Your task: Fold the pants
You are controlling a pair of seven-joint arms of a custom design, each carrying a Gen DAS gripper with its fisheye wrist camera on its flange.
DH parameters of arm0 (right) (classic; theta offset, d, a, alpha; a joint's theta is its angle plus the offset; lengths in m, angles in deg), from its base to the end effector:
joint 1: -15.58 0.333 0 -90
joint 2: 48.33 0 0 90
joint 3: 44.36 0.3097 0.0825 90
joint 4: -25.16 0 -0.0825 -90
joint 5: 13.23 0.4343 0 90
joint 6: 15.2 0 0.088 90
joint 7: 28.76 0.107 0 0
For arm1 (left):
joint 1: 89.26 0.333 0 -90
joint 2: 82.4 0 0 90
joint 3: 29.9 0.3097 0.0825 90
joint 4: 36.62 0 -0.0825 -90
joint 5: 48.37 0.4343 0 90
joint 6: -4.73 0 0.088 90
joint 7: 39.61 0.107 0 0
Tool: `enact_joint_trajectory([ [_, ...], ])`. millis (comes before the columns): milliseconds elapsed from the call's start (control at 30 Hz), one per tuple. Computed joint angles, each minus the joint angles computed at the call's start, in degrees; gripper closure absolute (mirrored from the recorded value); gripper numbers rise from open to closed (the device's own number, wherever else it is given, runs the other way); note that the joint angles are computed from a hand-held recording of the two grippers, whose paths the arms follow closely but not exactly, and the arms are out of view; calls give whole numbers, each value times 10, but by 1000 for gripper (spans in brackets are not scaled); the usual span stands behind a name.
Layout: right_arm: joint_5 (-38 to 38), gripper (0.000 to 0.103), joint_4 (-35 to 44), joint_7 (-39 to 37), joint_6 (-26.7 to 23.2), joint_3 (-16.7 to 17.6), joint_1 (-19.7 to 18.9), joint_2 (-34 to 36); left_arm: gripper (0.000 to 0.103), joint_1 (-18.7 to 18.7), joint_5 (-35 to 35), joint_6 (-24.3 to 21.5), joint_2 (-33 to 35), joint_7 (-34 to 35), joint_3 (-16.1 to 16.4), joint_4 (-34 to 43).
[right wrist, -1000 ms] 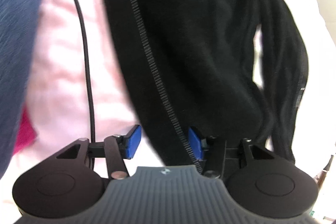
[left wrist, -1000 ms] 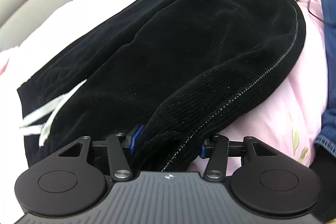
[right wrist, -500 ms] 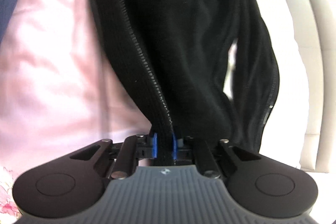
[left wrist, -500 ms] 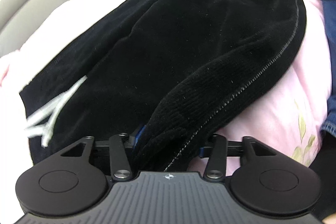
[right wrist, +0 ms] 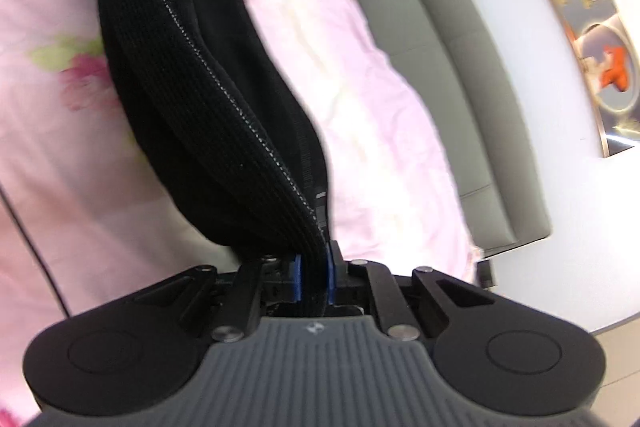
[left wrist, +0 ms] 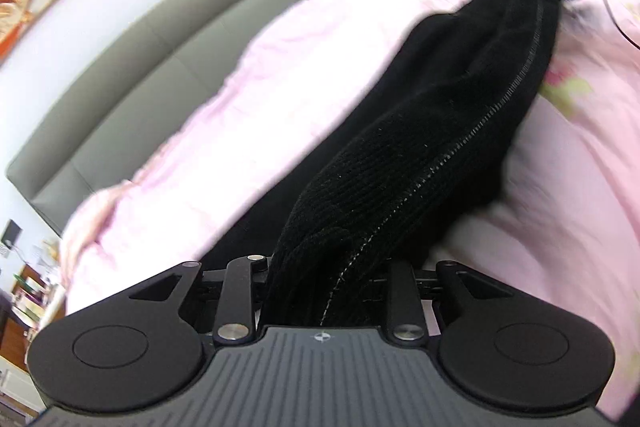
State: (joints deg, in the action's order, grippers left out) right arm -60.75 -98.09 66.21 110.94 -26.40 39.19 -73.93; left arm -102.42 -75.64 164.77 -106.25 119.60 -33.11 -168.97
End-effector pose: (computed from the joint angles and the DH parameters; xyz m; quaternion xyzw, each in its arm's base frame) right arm 0.3885 0.3421 0.6219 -0.8423 0.2497 -0.4770 0.0248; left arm 0.5090 -0.1308 0.5876 -0.1956 0.8699 -0.2848 0.3521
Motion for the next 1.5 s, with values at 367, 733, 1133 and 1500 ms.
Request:
enact_joint_trajectory([
  [367, -12, 98, 82, -32, 11, -30, -27, 81, 71, 50, 81, -38, 177, -48, -36, 206],
  [733, 40, 97, 256, -131, 5, -95, -23, 285, 57, 52, 249, -200, 422, -241, -46, 481],
  [1133, 97, 34, 401, -3, -97, -167, -9, 405, 18, 131, 94, -253, 552, -550, -41, 647],
  [1500, 55, 35, 447, 248, -235, -192, 2, 416, 27, 155, 178, -171, 454, -698, -12, 525],
])
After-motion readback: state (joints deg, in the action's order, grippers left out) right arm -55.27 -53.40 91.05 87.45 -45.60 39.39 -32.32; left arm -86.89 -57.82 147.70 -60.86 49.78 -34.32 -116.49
